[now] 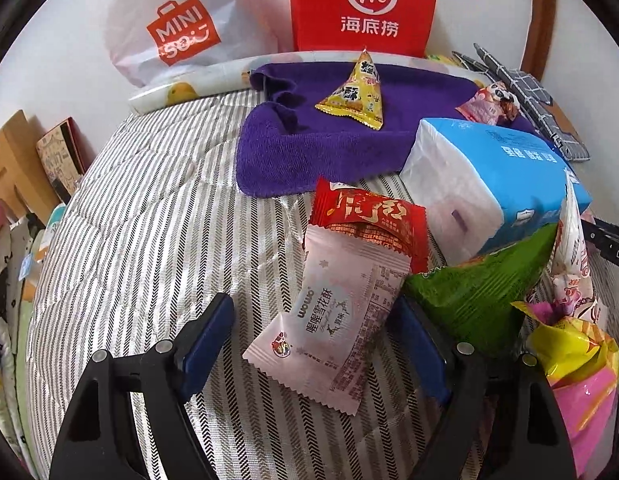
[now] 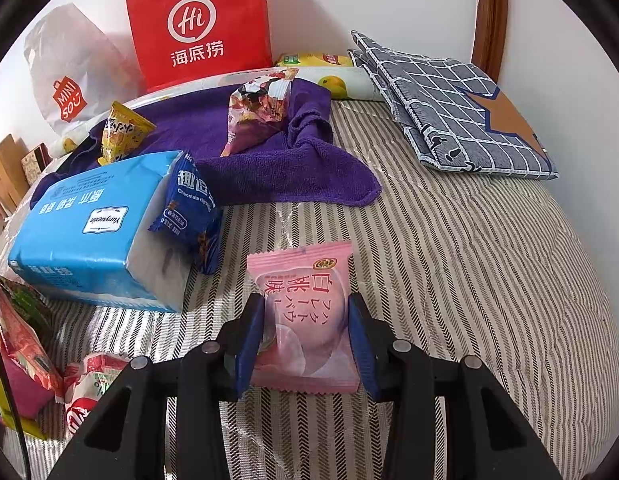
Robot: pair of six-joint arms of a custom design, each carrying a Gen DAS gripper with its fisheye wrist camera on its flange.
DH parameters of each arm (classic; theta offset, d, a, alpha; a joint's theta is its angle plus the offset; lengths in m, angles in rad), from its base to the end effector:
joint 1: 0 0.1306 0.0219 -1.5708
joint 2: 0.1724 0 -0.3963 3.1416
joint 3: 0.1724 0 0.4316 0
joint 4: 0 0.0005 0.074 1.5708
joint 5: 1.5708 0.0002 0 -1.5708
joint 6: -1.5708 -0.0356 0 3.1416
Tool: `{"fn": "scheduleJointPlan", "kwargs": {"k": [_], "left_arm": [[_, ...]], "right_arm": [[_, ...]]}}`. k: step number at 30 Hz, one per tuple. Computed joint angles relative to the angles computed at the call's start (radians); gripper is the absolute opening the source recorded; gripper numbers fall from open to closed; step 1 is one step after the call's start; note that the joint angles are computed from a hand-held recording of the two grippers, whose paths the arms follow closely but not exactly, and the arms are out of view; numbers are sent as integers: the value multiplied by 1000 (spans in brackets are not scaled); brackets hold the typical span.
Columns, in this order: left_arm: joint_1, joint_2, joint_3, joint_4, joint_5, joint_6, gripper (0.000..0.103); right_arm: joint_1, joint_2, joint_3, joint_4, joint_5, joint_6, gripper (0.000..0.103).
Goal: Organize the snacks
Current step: 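Grasp the white-pink wafer packet with the left tool, then lift the wafer packet with the left tool while the right tool lifts the pink packet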
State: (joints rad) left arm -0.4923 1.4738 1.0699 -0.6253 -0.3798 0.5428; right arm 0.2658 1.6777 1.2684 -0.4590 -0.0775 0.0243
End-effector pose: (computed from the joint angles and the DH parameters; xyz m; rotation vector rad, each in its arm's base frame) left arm 0.4498 -0.2269 0.2643 -0.1956 2.4850 0.0739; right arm 0.5761 0.1592 0.2561 -0.3879 2.4150 0.2021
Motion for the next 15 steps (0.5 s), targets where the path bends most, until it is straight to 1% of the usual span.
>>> {"fn": "scheduleJointPlan", "kwargs": {"k": [4, 7, 8, 9, 10, 11, 12, 15], "left_arm": [[0, 3, 3, 5, -6, -3, 81], [-1, 0, -1, 12, -5, -3, 77], [-2, -1, -3, 16, -4, -10, 73], [-4, -3, -5, 22, -2, -18, 65], [-5, -6, -9, 31, 2, -28, 61], [-7, -9, -12, 38, 4, -33, 50], [-7, -11, -13, 39, -1, -32, 43], [-5, -18, -16, 29, -4, -20, 40]], "right_arm": [[0, 0, 0, 0, 1, 0, 40], [0, 0, 0, -1, 0, -1, 40], [0, 0, -1, 0, 0, -1, 40], [-1, -1, 0, -1, -2, -1, 40], [-2, -1, 0, -1, -4, -2, 40], [-2, 0, 0, 0, -7, -4, 40], [-2, 0, 0, -1, -8, -5, 40], [-2, 0, 0, 0, -8, -6, 40]]}}
